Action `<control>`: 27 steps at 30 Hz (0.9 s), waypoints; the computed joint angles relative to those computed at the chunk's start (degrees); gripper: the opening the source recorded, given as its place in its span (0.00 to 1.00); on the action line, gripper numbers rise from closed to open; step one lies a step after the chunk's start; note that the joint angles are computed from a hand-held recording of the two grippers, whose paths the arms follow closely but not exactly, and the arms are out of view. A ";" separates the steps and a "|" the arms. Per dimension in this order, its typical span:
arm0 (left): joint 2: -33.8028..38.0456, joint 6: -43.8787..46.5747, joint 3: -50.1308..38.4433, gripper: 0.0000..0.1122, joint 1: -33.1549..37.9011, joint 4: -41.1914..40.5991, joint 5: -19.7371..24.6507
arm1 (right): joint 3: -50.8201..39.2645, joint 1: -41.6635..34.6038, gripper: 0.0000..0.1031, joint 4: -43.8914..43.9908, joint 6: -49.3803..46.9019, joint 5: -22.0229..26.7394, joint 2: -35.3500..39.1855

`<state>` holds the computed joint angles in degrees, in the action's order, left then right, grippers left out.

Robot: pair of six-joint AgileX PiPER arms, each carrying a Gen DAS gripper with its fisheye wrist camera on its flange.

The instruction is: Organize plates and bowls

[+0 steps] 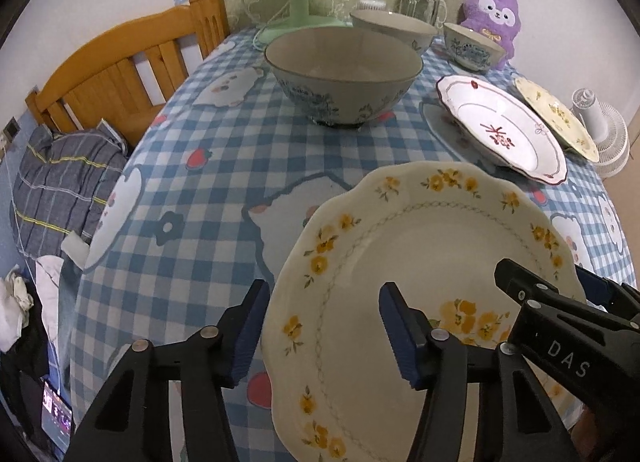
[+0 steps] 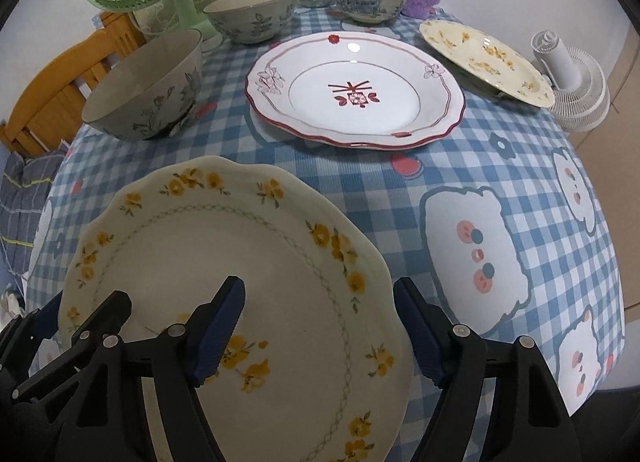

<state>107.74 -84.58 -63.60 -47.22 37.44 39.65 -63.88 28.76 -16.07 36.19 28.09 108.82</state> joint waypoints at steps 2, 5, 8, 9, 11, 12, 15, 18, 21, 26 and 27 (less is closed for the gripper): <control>0.38 0.14 -0.09 0.49 0.12 -0.41 -0.06 | -0.54 0.05 0.76 0.15 -0.36 0.68 0.46; 0.45 -0.04 -0.02 0.48 0.39 -0.75 -0.42 | -0.77 -0.08 0.75 0.95 -1.01 0.99 0.70; 0.66 -0.11 -0.40 0.49 0.05 -0.88 0.15 | -0.84 -0.03 0.75 0.84 -0.84 1.06 0.69; 0.88 0.33 -0.70 0.50 0.02 -1.09 0.16 | -0.86 -0.03 0.75 0.84 -0.89 1.01 0.74; 1.41 1.16 -1.45 0.53 -0.15 -1.33 0.72 | -0.93 0.18 0.75 0.63 -0.30 1.17 0.77; 1.54 1.27 -1.59 0.53 -0.20 -1.22 0.89 | -1.10 0.30 0.75 0.51 -0.06 1.37 0.84; 1.54 1.50 -1.73 0.53 -0.15 -1.46 0.86 | -1.45 0.27 0.75 1.11 -0.21 1.99 0.90; 1.43 1.67 -1.55 0.53 0.02 -1.74 0.86 | -1.26 -0.82 0.75 4.06 -3.08 2.13 0.51; 1.62 1.88 -2.40 0.52 -0.22 -2.18 1.44 | -1.00 -2.22 0.75 6.77 -6.05 2.63 0.13; 2.77 1.98 -5.68 0.52 -2.05 -1.76 3.98 | -0.88 -4.54 0.75 8.92 -10.00 3.10 -0.74; 3.20 2.02 -6.53 0.52 -2.33 -2.11 4.57 | -0.78 -4.89 0.75 9.13 -10.92 3.11 -1.02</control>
